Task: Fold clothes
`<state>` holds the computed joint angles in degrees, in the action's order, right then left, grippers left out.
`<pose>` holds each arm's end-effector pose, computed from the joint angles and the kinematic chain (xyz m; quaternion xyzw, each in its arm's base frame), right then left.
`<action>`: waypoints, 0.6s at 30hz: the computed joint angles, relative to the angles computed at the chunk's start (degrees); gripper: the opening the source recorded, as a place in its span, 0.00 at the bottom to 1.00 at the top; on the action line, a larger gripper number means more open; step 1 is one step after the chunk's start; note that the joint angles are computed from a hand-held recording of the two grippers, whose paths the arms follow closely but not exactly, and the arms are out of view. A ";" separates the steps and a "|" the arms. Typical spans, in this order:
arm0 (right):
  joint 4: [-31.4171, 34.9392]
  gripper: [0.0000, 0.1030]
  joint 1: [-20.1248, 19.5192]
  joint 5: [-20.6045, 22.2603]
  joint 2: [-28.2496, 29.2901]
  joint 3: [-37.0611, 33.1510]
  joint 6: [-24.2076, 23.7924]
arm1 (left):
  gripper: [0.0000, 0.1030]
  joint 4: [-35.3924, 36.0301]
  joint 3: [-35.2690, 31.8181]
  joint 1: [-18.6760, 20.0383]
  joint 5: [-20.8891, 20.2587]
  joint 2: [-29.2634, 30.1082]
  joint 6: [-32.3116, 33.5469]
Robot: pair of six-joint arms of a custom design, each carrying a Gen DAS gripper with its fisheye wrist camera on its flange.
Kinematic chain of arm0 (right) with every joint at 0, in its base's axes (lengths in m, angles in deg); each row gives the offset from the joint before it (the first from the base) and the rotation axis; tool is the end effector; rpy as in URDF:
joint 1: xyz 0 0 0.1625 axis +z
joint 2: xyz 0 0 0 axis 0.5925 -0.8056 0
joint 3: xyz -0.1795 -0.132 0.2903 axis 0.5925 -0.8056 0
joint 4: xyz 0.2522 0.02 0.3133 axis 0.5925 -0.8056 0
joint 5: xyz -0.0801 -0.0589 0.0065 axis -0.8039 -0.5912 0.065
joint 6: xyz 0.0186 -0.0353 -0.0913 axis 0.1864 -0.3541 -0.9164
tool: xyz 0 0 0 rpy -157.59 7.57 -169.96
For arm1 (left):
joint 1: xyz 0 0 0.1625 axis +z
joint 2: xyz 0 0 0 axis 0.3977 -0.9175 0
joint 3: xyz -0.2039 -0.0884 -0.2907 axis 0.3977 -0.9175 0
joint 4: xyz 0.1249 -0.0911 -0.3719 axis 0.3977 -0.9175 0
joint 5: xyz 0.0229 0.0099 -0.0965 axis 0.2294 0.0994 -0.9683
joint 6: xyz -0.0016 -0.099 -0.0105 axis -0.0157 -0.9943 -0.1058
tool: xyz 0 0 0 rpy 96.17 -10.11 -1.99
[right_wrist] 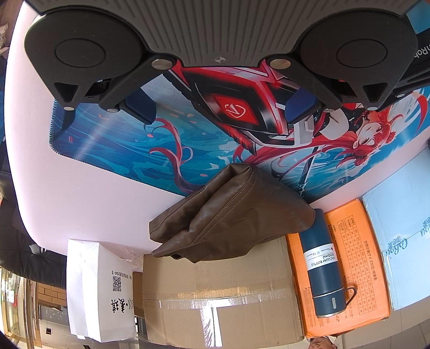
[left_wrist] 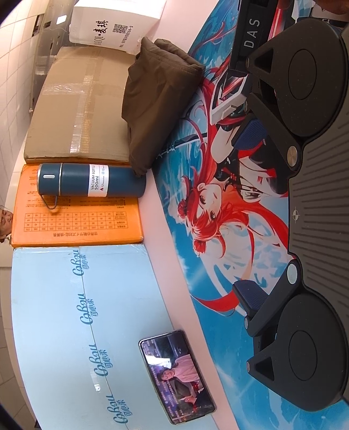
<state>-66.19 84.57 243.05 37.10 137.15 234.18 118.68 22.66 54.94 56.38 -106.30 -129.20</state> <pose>0.3267 -0.4799 -0.1286 -0.2084 -0.6814 0.5486 0.4374 0.0311 -0.5839 0.1988 0.4413 0.8254 -0.3062 0.1738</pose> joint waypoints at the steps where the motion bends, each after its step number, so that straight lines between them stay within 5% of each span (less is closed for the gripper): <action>1: 0.06 1.00 0.00 0.00 0.00 0.00 0.06 | 1.00 0.02 -0.03 -0.01 -0.07 0.00 -0.13; 18: 1.79 1.00 0.00 0.51 0.55 -1.18 0.85 | 1.00 -1.20 1.93 -0.37 -0.32 -1.58 1.60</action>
